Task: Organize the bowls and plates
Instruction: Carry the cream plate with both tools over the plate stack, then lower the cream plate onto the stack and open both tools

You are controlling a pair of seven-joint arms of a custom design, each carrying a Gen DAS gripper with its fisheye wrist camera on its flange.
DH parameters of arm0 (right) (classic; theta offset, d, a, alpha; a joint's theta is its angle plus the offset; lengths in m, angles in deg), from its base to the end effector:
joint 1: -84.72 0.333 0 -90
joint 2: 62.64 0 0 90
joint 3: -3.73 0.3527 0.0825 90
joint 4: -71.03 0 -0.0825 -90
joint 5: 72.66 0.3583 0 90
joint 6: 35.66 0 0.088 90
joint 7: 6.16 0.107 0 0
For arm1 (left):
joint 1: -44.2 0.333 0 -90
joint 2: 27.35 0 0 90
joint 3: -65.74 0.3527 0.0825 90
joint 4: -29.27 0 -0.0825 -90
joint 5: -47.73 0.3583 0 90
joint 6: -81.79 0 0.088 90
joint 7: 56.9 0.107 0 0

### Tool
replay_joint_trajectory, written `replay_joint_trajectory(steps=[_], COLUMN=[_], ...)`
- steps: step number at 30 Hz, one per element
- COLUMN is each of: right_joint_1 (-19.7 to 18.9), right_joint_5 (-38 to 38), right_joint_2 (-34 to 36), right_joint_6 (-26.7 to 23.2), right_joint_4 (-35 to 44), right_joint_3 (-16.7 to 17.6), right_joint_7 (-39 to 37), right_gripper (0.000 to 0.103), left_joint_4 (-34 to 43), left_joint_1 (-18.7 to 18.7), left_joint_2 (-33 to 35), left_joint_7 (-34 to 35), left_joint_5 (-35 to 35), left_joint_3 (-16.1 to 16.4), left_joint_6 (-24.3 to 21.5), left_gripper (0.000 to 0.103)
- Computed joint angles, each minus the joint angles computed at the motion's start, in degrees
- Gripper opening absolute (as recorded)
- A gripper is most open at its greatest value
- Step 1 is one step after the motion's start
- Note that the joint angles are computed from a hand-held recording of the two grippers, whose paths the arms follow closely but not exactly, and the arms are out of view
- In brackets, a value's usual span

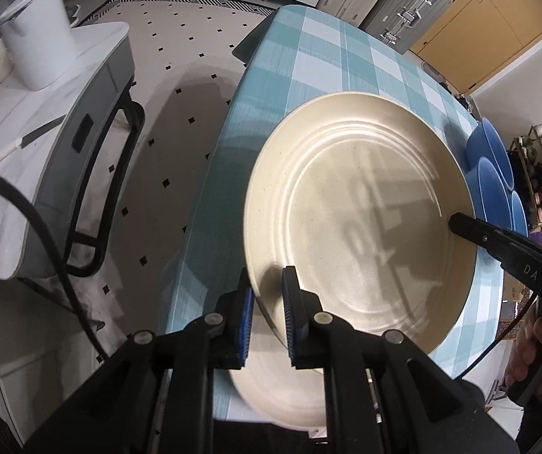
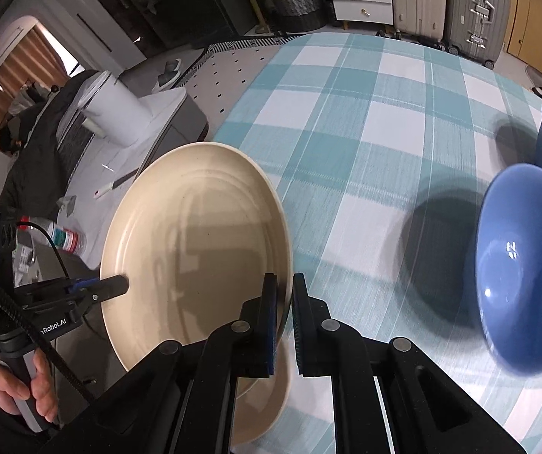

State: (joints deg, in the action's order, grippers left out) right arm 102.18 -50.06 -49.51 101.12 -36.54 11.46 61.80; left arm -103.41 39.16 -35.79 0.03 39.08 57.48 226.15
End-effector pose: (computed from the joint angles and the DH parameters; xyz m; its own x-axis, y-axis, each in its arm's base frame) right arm 0.5667 0.2634 0.4692 0.5556 -0.7932 -0.2493 -0.8171 -0.4652 -0.3405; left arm 0.4786 -0.1143 0.4896 0.3900 -0.8801 0.2707 -0.8628 -0.4520 -0.2264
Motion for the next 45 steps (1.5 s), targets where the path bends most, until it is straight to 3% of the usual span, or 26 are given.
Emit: replay_joint_trajectory(steps=[8, 20, 32, 42, 45], right_joint_1=[0.5, 1.7, 3.4, 5.6, 5.2], right_joint_5=[3.0, 4.0, -5.2, -26.7, -28.3], right_joint_2=[-4.5, -7.2, -8.5, -9.8, -9.7], right_joint_6=[3.4, 7.7, 13.8, 19.4, 22.4], right_joint_4=[-9.3, -16.1, -20.4, -24.6, -26.0], right_joint_3=[0.4, 0.0, -0.1, -1.0, -0.9], right_joint_7=[-2.6, -5.6, -3.9, 6.3, 6.4], right_gripper=[0.007, 0.007, 0.010, 0.015, 0.017], left_joint_4=[-6.6, -10.5, -9.6, -7.8, -8.1], left_joint_1=[-1.1, -2.4, -2.8, -3.4, -3.7], left_joint_2=[-4.7, -5.6, -4.2, -3.1, -3.1], left_joint_7=[-3.2, -8.0, -11.0, -12.7, -13.0], left_joint_5=[1.0, 5.4, 11.9, 16.0, 15.7], left_joint_3=[-1.3, -3.0, -4.2, -4.8, -4.5], left_joint_6=[0.9, 2.4, 0.7, -2.7, -2.1], left_gripper=[0.012, 0.014, 0.017, 0.017, 0.017])
